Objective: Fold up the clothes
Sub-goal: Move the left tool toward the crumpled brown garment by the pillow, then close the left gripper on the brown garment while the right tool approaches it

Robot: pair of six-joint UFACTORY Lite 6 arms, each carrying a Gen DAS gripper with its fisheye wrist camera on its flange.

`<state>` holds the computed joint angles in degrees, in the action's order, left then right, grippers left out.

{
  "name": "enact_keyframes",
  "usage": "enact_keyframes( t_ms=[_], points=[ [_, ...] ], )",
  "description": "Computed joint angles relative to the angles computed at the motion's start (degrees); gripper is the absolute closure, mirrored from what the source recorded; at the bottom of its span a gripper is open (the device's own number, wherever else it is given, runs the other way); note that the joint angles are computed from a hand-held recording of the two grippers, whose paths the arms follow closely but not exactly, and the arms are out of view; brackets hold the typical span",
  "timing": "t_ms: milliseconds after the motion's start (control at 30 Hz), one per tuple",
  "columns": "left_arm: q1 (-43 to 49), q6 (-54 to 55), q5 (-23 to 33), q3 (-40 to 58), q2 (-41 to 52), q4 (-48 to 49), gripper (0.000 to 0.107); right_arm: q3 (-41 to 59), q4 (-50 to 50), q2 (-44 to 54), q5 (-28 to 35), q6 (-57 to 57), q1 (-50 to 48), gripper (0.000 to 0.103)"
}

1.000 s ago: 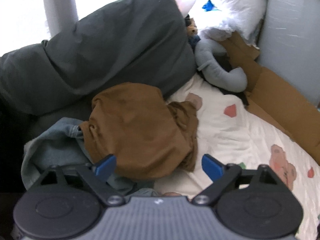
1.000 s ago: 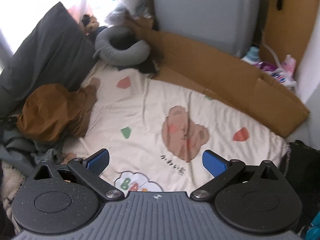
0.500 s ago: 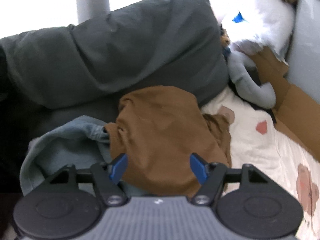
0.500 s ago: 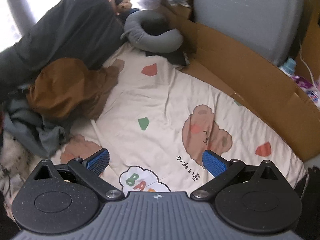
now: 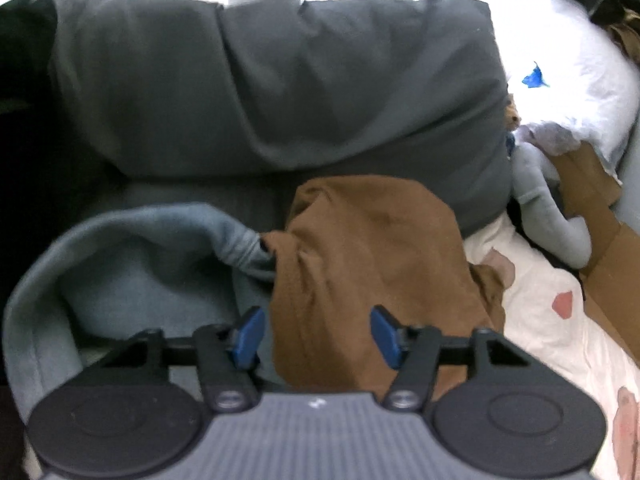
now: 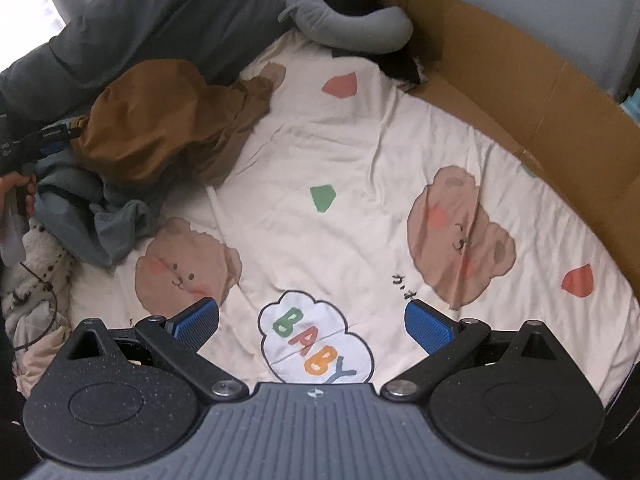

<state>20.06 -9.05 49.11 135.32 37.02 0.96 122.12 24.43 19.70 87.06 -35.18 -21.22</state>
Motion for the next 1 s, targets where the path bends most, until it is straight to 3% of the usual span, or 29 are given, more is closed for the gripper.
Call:
enact_keyframes(
  t_ms=[367,633,700,767,800,1000],
  points=[
    [-0.15,2.64,-15.00,-24.47,-8.62,-7.73,0.048,-12.16,0.34,-4.61,-5.06,-2.82,0.88,0.001],
    [-0.56,4.11,-21.98,-33.67,-12.43,-14.32,0.048,-16.99,-0.32,-6.49,-7.36,-4.29,1.12,0.001],
    [-0.72,5.38,-23.03,-34.82,-13.11,-16.16,0.056,-17.28,-0.31,-6.53,-7.42,-4.35,1.08,0.001],
    [-1.05,6.01,-22.37,-34.03,-13.04,-16.52,0.090,-17.78,-0.37,-6.75,-7.55,-4.59,1.08,0.001],
    [-1.23,6.26,-21.91,-33.51,-12.96,-16.60,0.095,-18.23,-0.32,-6.95,-7.69,-4.96,1.01,0.001],
    [-2.12,12.93,-18.83,-34.37,-16.71,-25.45,0.096,-19.60,-0.33,-7.28,-8.99,-4.70,1.18,0.001]
  ],
)
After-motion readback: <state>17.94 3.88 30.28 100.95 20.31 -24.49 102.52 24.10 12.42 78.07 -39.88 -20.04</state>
